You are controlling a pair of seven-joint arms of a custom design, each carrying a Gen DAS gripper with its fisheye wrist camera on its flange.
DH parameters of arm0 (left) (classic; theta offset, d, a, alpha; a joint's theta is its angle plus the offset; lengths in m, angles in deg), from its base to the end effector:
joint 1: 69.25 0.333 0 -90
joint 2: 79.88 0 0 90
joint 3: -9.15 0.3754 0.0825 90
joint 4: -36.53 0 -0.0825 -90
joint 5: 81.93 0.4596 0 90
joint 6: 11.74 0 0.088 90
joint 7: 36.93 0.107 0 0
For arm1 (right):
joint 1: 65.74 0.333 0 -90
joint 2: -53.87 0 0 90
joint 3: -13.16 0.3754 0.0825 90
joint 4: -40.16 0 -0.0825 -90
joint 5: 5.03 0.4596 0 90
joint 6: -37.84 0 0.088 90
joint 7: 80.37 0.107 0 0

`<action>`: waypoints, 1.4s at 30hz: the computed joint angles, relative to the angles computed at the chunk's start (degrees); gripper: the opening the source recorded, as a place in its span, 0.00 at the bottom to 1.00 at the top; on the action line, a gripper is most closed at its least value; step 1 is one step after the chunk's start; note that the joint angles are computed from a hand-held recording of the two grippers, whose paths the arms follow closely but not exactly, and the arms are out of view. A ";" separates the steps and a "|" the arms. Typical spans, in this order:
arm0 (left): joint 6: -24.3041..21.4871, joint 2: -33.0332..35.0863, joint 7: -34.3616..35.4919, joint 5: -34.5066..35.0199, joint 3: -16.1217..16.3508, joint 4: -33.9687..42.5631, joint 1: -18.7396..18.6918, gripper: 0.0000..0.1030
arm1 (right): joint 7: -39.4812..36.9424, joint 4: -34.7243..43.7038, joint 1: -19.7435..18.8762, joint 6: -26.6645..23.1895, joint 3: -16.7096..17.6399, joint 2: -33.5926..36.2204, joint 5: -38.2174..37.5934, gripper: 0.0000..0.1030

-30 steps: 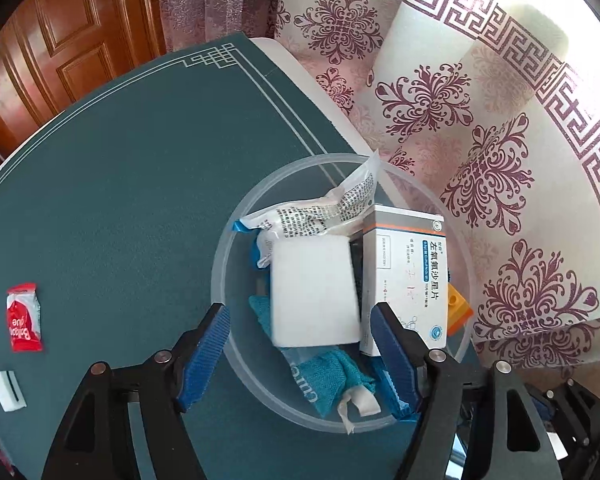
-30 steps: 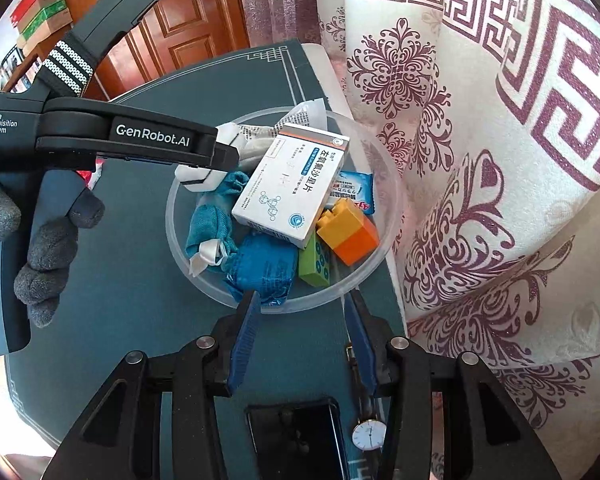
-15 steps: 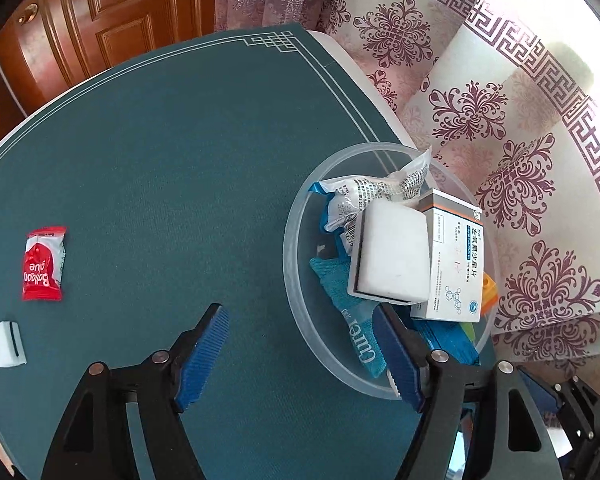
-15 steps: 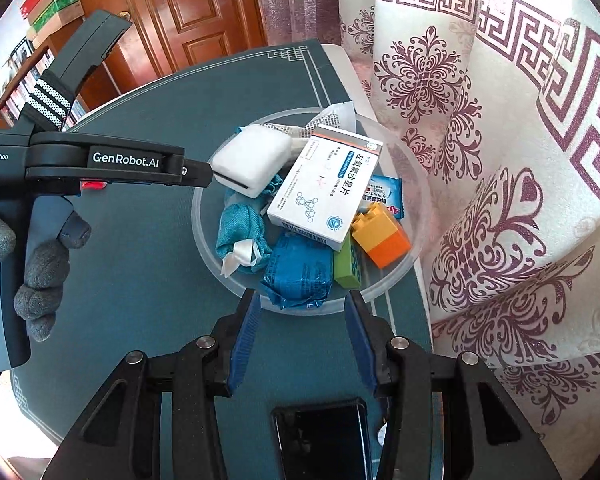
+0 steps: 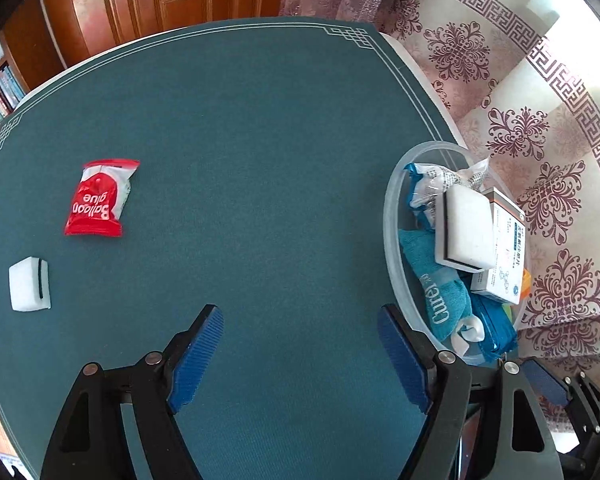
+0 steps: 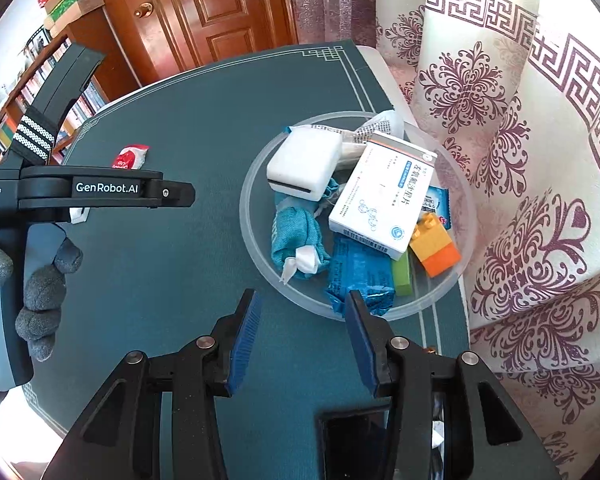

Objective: Organize objects
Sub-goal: 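Move the left tool to the second white sponge and grasp it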

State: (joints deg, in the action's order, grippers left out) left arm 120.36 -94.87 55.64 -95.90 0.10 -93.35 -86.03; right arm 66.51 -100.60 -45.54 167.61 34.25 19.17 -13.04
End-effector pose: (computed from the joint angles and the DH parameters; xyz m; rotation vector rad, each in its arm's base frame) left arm 0.4916 -0.2487 0.5207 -1.7466 2.5233 -0.5248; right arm 0.3287 0.3103 0.5599 -1.6982 2.1281 -0.4327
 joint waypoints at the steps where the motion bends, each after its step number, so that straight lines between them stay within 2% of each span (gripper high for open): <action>1: -0.06 -0.33 -0.17 0.20 0.21 -0.35 0.30 0.80 | -0.13 0.32 0.10 0.29 0.03 0.50 0.07 0.45; 11: -0.22 -2.95 -1.56 3.45 1.95 -3.22 3.35 0.80 | -0.88 3.79 1.58 2.96 -0.11 6.17 0.20 0.48; 15: -0.39 -3.14 -2.58 4.78 2.76 -3.80 4.86 0.80 | -1.75 5.03 2.94 4.56 -0.90 8.73 1.38 0.53; 24: -0.36 -3.15 -4.54 7.52 4.16 -4.43 8.23 0.80 | -4.60 7.82 5.87 6.69 -2.59 14.18 4.73 0.54; 42: 2.42 0.29 -7.46 11.31 6.20 -2.44 14.60 0.80 | -4.87 12.97 8.56 7.19 -4.13 21.77 4.61 0.57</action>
